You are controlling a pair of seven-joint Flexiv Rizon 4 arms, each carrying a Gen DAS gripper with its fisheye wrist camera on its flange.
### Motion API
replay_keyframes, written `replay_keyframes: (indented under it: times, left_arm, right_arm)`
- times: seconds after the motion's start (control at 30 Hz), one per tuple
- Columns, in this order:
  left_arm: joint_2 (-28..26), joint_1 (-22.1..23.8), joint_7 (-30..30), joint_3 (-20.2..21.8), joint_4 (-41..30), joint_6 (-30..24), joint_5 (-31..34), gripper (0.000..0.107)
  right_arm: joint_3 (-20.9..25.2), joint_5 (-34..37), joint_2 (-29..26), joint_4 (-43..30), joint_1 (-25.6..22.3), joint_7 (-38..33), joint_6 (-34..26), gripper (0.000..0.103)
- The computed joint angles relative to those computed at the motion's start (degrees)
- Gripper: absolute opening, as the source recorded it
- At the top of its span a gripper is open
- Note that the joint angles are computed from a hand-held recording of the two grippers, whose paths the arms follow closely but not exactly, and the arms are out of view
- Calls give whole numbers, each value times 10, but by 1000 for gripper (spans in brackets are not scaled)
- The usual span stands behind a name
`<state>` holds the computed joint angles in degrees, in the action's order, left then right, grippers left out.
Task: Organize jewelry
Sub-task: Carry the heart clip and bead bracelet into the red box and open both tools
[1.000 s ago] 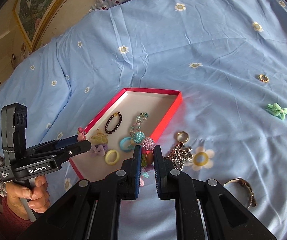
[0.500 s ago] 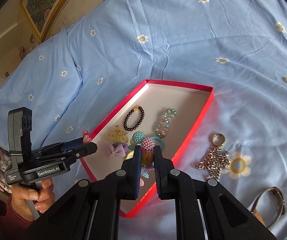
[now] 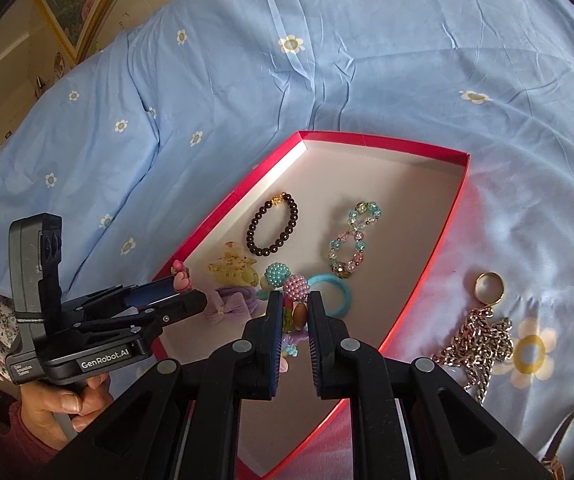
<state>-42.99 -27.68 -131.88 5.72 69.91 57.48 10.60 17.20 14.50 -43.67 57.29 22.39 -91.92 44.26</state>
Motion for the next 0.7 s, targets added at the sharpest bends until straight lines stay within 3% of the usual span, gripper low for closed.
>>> replay_keyframes:
  times: [0.7]
  left_arm:
    - [-16, 8, 14, -4, -15, -3, -12, 52]
  right_arm:
    - [-12, -28, -37, -38, 19, 18, -31, 14]
